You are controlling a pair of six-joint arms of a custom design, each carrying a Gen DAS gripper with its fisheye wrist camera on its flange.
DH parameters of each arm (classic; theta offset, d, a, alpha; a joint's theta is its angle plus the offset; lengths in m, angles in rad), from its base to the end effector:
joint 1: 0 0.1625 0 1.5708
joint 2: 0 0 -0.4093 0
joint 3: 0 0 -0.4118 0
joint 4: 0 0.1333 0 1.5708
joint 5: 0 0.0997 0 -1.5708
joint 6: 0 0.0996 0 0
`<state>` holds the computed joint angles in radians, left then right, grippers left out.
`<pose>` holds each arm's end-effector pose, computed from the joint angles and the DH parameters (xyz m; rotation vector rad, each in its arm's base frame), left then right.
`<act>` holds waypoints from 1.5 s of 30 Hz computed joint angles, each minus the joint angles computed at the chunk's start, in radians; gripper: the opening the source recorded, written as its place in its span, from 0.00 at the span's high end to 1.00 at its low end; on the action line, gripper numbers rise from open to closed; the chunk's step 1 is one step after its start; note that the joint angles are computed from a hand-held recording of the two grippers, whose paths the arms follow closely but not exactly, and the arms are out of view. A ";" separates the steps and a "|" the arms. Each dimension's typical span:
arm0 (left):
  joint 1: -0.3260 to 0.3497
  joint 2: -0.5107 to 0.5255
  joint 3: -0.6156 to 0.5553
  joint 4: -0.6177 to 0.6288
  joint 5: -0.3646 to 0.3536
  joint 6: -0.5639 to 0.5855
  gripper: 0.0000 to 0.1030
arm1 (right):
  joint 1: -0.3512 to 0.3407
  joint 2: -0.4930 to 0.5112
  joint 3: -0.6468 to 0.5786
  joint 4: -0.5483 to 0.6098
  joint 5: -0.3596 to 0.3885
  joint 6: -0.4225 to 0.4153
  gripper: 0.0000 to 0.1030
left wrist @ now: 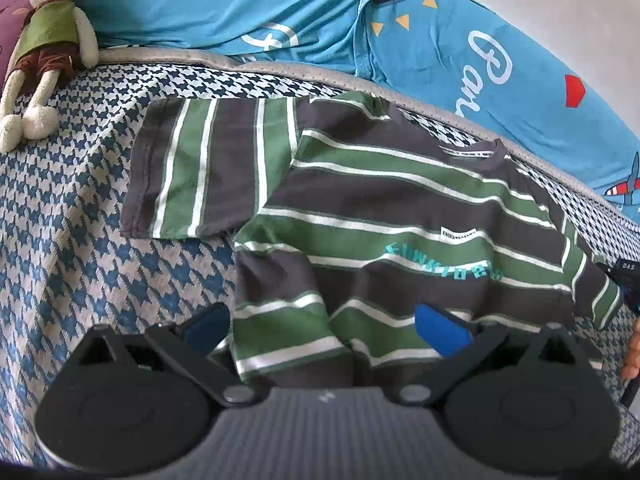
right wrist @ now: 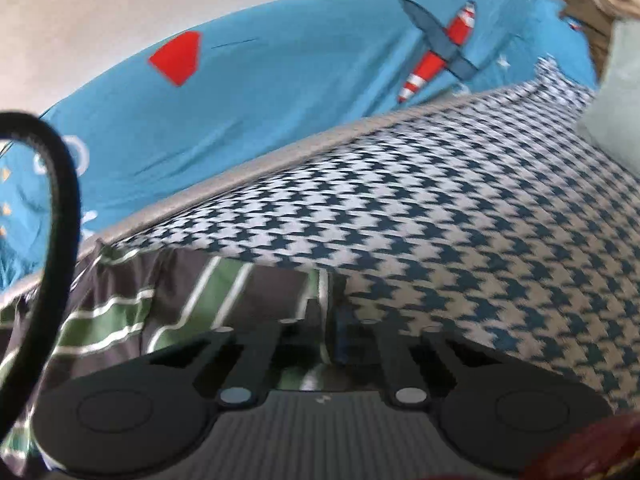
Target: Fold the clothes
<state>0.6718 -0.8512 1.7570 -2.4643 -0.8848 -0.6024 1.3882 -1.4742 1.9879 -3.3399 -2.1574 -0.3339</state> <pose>-0.3651 -0.5412 0.0680 0.3844 2.5353 -0.6131 -0.0154 -0.5137 0.4366 -0.2842 -2.0153 1.2414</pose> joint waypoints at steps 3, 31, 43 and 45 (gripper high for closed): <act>0.000 0.004 -0.003 0.006 -0.001 0.000 0.00 | 0.028 0.048 -0.019 -0.137 -0.032 -0.087 0.92; 0.011 -0.026 0.010 -0.049 0.076 0.015 0.00 | 0.159 0.043 0.020 -0.138 -0.149 -0.042 0.66; -0.014 -0.106 0.124 -0.159 0.089 0.085 0.00 | 0.197 -0.133 0.211 -0.014 -0.076 0.087 0.60; -0.019 -0.124 0.150 -0.170 0.079 0.067 0.00 | 0.207 -0.153 0.234 0.001 -0.073 0.092 0.60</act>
<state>0.6528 -0.9755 1.9072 -2.6340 -0.8060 -0.5356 1.5947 -1.6267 2.2222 -3.3388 -2.2307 -0.2420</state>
